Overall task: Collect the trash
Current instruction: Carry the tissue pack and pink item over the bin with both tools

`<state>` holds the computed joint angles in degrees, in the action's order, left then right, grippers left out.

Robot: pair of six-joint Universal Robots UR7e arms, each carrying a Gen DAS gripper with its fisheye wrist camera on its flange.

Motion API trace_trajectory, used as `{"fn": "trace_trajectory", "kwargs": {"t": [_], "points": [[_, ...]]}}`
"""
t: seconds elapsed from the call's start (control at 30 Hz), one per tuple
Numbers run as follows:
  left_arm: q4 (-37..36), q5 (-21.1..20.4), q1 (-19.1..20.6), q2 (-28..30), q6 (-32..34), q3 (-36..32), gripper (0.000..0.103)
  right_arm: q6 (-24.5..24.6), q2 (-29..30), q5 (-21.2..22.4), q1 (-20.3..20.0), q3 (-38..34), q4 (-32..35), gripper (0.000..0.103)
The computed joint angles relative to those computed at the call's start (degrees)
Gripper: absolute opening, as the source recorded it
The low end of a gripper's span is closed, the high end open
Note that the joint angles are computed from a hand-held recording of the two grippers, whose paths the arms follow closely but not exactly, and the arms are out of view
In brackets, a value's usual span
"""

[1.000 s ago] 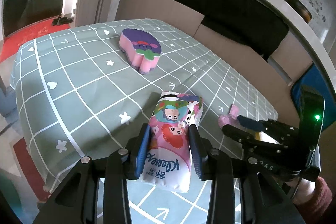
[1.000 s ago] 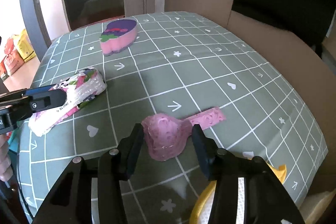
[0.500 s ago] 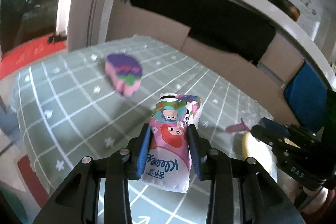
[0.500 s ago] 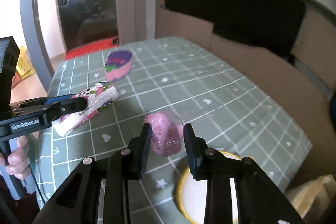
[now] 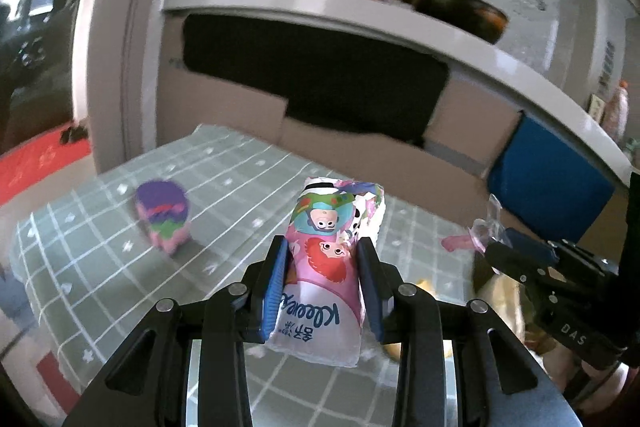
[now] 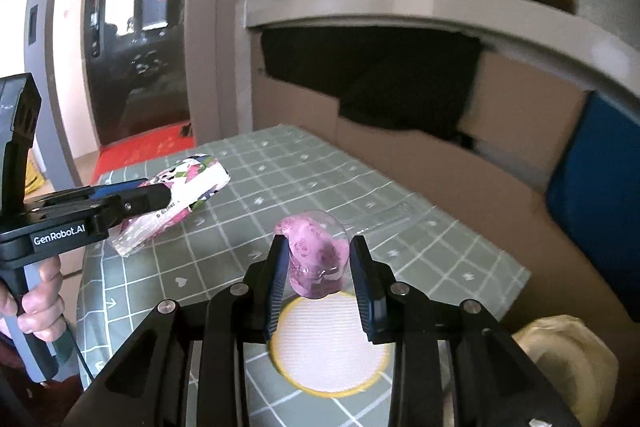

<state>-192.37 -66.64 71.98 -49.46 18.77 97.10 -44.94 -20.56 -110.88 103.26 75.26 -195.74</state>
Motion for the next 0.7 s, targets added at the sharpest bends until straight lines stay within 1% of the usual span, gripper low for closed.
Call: {"fn": "trace_trajectory", "kwargs": {"t": [0.1,0.23,0.3,0.43,0.6,0.7], "points": [[-0.9,-1.2,-1.8,0.8,1.7,-0.2,0.036,-0.1,-2.3,0.1,-0.1,3.0,-3.6,0.029],[-2.0,-3.8,-4.3,2.1,3.7,-0.1,0.036,0.2,-5.7,-0.6,-0.4,7.7,-9.2,0.029],[-2.1,-5.0,-5.4,3.0,4.2,-0.3,0.036,0.4,-7.4,-1.4,-0.5,10.2,-12.6,0.029],[-1.1,-9.0,-7.3,4.5,4.7,0.1,0.036,-0.1,-10.6,-3.2,-0.9,15.3,-20.3,0.029],[0.1,-12.3,-9.3,6.6,5.2,0.0,0.036,1.0,-14.2,-5.3,-1.8,20.3,-26.2,0.029],[0.8,-13.1,-10.2,8.0,4.9,-0.5,0.036,2.0,-16.1,-6.4,-2.5,22.8,-29.1,0.029]]}}
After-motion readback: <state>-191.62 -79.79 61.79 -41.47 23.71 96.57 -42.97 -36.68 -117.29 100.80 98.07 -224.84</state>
